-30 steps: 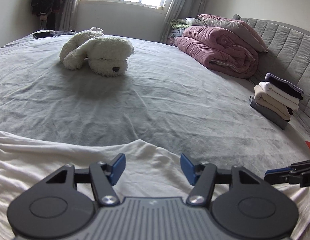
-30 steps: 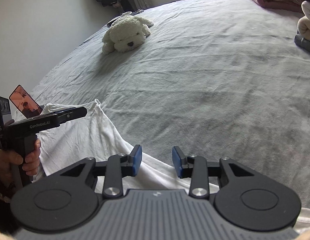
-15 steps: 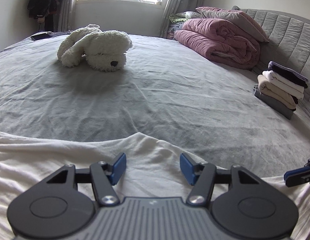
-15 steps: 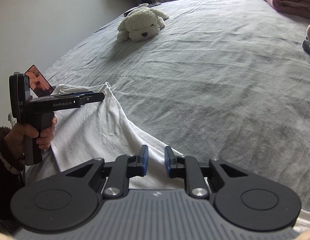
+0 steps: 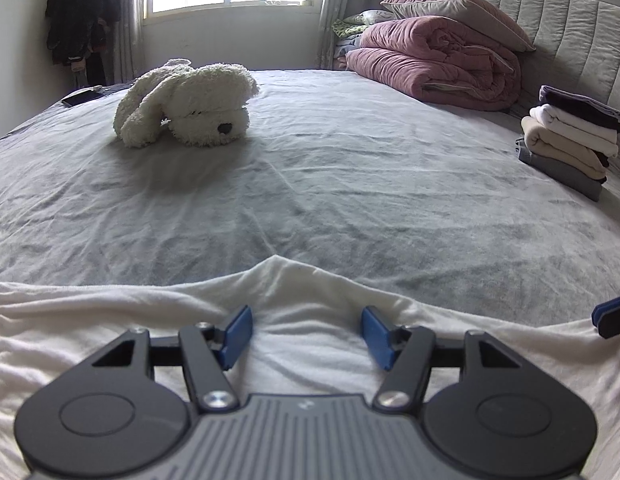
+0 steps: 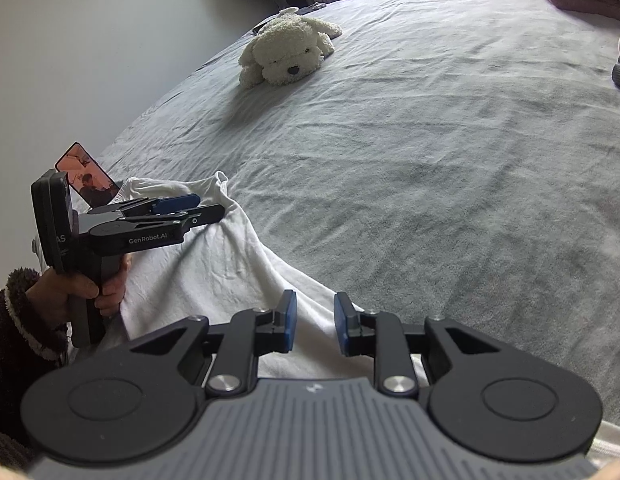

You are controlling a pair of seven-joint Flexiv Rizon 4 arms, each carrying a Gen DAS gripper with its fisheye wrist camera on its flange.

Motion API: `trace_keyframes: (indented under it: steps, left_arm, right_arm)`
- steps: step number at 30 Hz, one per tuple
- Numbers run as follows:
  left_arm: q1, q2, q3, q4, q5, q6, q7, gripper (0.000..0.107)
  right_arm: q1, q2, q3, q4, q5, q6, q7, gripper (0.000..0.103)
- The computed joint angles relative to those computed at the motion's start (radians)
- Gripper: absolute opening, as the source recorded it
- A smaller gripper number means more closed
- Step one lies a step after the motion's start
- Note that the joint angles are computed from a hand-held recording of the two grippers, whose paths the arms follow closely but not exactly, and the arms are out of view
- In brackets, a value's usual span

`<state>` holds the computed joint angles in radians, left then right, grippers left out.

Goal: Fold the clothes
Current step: 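Move both grippers over the white cloth and close the right gripper on it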

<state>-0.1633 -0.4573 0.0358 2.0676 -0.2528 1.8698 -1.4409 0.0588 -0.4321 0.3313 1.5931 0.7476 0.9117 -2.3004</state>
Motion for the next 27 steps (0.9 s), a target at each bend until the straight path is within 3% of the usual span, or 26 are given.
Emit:
trace_keyframes:
  steps: [4,17,21,24,27]
  left_arm:
    - [0.013,0.002,-0.010,-0.001,0.013,-0.006,0.007,0.063]
    - [-0.110,-0.005,0.104,-0.010,-0.050,-0.005,0.047,0.063]
    - [-0.181,-0.013,0.167,-0.024,-0.094,-0.013,0.070,0.063]
    - [-0.167,-0.001,0.146,-0.016,-0.081,0.014,0.091,0.065]
    - [-0.148,0.003,0.120,-0.014,-0.080,0.041,0.108,0.065]
  right_arm:
    - [0.012,0.002,-0.004,0.005,-0.014,0.013,0.011,0.026]
    - [0.005,0.003,0.002,0.014,-0.031,0.052,0.009,0.026]
    - [0.009,0.013,-0.003,0.036,-0.042,0.069,0.021,0.030]
    - [0.002,0.018,0.005,0.043,-0.037,0.069,-0.003,0.041]
    - [0.016,0.013,-0.002,0.044,-0.051,0.095,0.006,0.041]
